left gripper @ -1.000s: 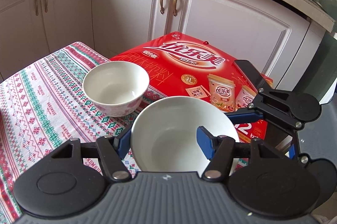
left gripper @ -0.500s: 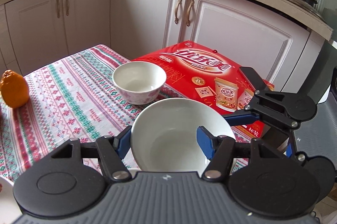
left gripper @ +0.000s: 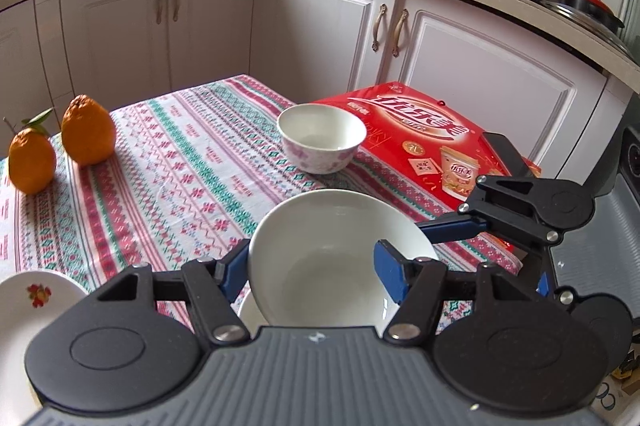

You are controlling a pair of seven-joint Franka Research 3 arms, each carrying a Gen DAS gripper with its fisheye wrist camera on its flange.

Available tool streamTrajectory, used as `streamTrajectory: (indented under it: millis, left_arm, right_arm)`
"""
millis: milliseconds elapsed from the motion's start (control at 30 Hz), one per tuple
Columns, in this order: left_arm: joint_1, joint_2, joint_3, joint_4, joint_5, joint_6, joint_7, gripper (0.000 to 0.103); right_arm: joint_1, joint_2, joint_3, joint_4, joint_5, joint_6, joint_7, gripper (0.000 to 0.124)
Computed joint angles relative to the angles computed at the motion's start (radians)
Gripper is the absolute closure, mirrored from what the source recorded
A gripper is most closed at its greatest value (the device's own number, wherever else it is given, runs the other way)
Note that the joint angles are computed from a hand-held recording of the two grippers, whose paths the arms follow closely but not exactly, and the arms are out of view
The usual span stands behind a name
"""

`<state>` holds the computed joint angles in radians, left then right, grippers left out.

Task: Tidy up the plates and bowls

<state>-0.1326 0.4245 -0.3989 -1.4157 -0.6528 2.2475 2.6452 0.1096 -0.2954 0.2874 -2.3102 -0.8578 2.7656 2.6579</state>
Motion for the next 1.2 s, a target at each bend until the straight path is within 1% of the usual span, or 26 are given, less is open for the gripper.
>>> streamTrajectory:
  millis: [267,700,800,833,867,900,967,1067,1200]
  left_arm:
    - [0.010,-0.001,0.006,-0.030,0.003,0.006,-0.004,0.039]
    - [0.013,0.004,0.005,-0.041,0.009,0.006,0.000,0.038]
    - [0.015,0.007,0.003,-0.042,0.007,0.005,0.003,0.032]
    - [0.018,0.006,0.001,-0.045,0.002,0.007,0.009,0.024]
    - [0.020,0.006,-0.001,-0.048,-0.005,0.010,0.016,0.018]
    - [0.027,0.007,-0.005,-0.047,-0.017,0.003,0.025,0.016]
    - [0.030,0.003,-0.007,-0.053,-0.036,0.012,0.031,0.011]
    - [0.028,-0.005,-0.003,-0.060,-0.044,0.036,0.032,0.009]
    - [0.028,-0.019,0.001,-0.071,-0.050,0.074,0.040,0.008]
  right_arm:
    - [0.028,0.031,-0.018,0.007,0.060,0.011,-0.043,0.036]
    - [0.039,0.051,-0.031,0.002,0.100,0.022,-0.070,0.036]
    - [0.036,0.051,-0.030,-0.001,0.093,0.028,-0.063,0.035]
    - [0.036,0.052,-0.030,-0.002,0.093,0.031,-0.065,0.035]
    - [0.032,0.051,-0.028,-0.003,0.083,0.036,-0.057,0.029]
    - [0.022,0.048,-0.019,-0.004,0.060,0.042,-0.033,0.023]
    - [0.014,0.040,-0.017,-0.011,0.038,0.059,-0.008,0.021]
    - [0.019,0.030,-0.028,-0.026,0.079,0.069,-0.029,0.021]
    - [-0.004,0.001,-0.008,-0.044,0.078,0.063,-0.018,0.021]
